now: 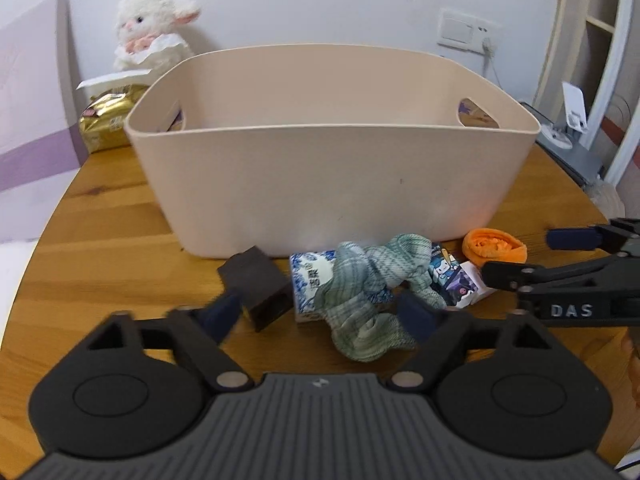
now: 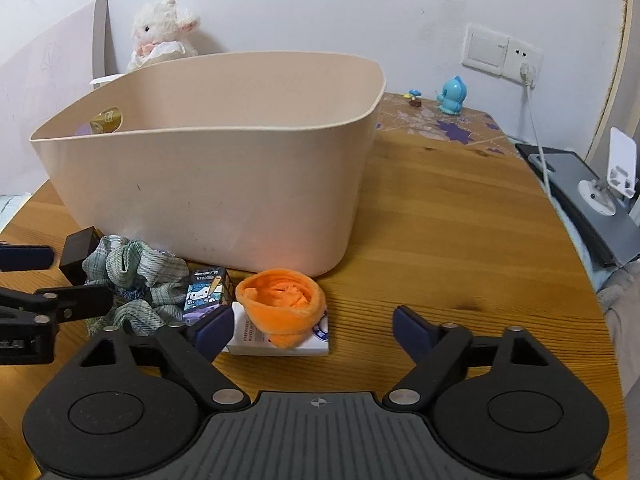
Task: Organize objects
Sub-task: 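Grasp the plaid scrunchie with the left tool while the right tool grasps the orange cloth, then lift both items over the basket and release them inside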
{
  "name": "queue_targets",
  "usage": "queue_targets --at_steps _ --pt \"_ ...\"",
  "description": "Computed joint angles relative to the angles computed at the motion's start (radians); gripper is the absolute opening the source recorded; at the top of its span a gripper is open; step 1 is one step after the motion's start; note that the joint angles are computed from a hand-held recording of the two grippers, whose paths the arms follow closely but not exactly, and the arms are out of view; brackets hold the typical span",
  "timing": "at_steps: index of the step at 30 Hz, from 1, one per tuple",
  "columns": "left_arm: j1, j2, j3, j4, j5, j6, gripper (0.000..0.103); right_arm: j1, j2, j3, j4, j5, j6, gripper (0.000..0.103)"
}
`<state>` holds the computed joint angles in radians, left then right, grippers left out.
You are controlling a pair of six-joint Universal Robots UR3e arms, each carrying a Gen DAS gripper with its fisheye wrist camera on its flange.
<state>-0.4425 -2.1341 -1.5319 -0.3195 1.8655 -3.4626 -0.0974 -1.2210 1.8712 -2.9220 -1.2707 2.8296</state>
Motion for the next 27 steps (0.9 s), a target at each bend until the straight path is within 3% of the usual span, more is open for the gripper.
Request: queue_targets --at_steps 2,3,4,5,9,11,21,27 --pt "-0.006 -0.018 0.021 0.001 0.009 0.029 0.06 0.008 0.011 -0.01 0.001 -0.009 0.001 0.071" --pt "-0.011 -0.025 0.025 0.008 0.017 0.044 0.05 0.013 0.012 -0.007 -0.007 -0.014 0.0 0.063" --pt "-0.011 -0.029 0.028 0.009 0.01 0.059 0.032 0.014 0.011 0.002 -0.023 -0.013 0.001 0.058" --pt "-0.002 -0.026 0.027 0.001 -0.023 0.067 0.025 0.015 0.01 0.008 -0.034 -0.012 0.0 0.054" --pt "-0.002 -0.026 0.019 0.008 -0.04 0.074 0.019 0.018 -0.005 0.014 -0.016 -0.005 -0.015 0.022" --pt "-0.003 -0.022 0.011 0.012 -0.043 0.078 0.012 0.025 -0.015 0.025 -0.019 -0.014 -0.024 0.018" --pt "0.016 0.068 -0.088 0.039 -0.085 0.047 0.01 -0.017 -0.164 0.14 -0.008 0.037 -0.023 0.014" --pt "-0.003 0.156 -0.15 0.073 -0.045 0.059 0.01 -0.083 -0.318 0.206 0.017 0.115 -0.036 0.014"
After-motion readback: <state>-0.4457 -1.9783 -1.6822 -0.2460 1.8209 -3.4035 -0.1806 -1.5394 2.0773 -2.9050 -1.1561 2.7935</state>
